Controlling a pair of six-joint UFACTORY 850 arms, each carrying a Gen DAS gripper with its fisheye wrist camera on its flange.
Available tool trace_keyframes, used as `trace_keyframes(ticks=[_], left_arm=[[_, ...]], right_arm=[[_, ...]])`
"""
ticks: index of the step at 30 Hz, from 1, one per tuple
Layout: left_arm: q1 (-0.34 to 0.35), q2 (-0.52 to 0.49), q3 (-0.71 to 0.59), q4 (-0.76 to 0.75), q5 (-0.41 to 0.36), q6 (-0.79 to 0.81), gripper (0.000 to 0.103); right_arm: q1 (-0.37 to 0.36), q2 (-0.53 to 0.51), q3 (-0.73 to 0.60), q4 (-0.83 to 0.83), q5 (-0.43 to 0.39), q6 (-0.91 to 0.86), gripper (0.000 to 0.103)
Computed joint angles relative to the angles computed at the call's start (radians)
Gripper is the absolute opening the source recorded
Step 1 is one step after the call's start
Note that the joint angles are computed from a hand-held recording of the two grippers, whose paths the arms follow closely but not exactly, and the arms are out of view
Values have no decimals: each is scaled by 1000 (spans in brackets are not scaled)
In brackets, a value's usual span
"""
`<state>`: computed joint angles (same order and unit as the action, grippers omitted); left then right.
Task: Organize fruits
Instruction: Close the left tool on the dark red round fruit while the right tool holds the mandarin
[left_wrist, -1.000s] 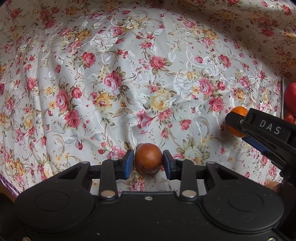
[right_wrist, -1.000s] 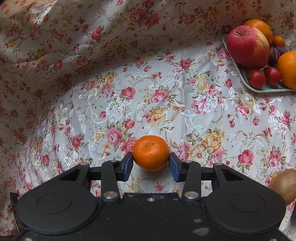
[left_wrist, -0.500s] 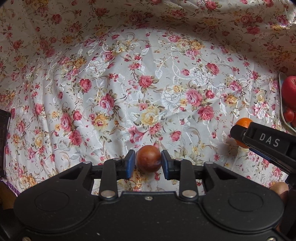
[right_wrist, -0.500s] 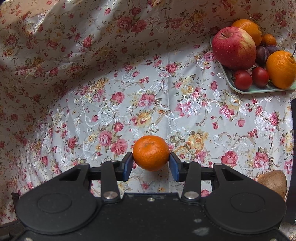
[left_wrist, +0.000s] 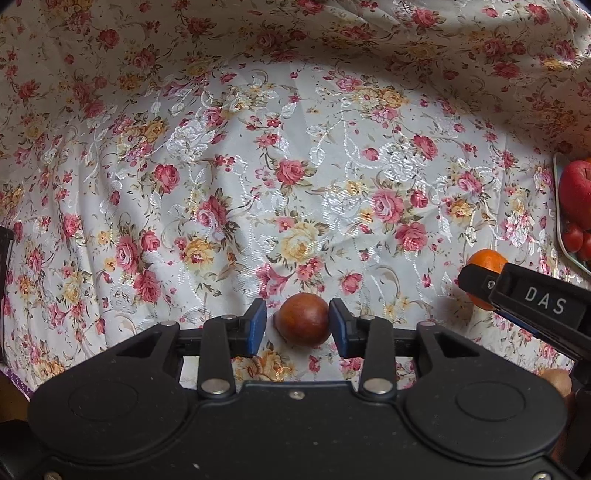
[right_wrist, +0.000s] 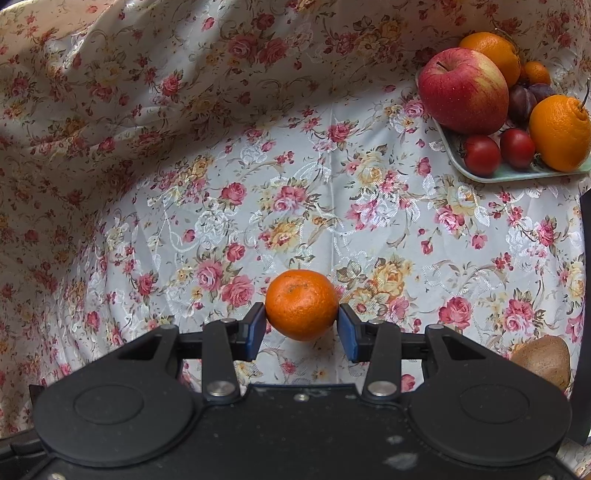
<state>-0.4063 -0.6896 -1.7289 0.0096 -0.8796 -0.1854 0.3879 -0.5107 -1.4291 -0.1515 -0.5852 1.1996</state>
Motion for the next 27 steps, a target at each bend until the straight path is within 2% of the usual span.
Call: trace_keyframes(ticks=[10,16,18,27], left_arm=[[0,-36,-17,-6,-37,-23,52],[-6,-39,-20,26,-23,-57,51],[-7,-37,-19,23,-17,-53,45],[-46,-37,-41,68,-28,-111,44]], right_arm=[[2,5,4,30,-14,-50,44],[0,15,13,38,-15,-63,44],[-2,18,15,38,-17,-64,44],[-13,51,46,33,-11,-56,44]])
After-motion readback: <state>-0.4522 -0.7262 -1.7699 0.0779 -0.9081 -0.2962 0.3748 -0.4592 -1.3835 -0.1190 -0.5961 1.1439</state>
